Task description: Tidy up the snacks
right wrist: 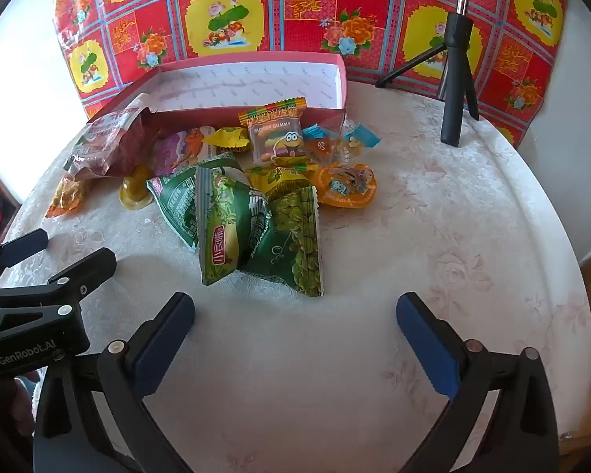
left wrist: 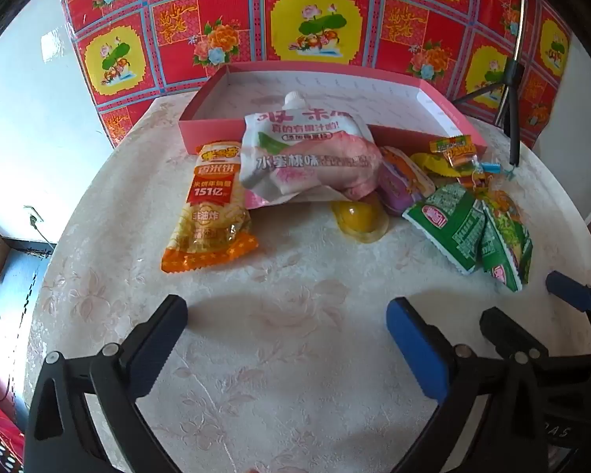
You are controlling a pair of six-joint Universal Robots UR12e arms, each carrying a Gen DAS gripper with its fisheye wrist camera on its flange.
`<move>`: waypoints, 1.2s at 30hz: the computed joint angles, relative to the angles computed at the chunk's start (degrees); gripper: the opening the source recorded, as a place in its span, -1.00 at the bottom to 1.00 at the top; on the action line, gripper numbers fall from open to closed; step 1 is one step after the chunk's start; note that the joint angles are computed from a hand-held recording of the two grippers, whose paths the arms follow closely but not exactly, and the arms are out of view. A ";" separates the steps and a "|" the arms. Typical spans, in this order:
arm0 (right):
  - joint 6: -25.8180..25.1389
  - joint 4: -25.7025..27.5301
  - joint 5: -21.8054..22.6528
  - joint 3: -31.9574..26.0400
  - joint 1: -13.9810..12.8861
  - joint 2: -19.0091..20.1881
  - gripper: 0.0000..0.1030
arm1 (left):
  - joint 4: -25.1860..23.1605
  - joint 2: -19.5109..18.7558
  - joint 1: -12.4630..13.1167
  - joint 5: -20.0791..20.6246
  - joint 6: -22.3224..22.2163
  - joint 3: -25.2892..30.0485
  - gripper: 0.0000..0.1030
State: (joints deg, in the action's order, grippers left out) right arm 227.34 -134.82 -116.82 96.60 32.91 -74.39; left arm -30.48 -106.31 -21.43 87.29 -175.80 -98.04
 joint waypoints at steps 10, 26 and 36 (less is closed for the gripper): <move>-0.07 -0.09 -0.12 0.03 0.02 0.01 1.00 | 0.35 -0.21 -0.18 0.34 -0.17 0.20 0.99; -0.01 -0.07 -0.15 0.00 0.02 0.03 1.00 | 0.78 0.26 -0.03 0.09 -0.10 -0.56 0.99; -0.01 -0.09 -0.13 0.03 0.02 0.00 1.00 | 0.72 0.24 -0.05 0.11 -0.11 -0.50 0.99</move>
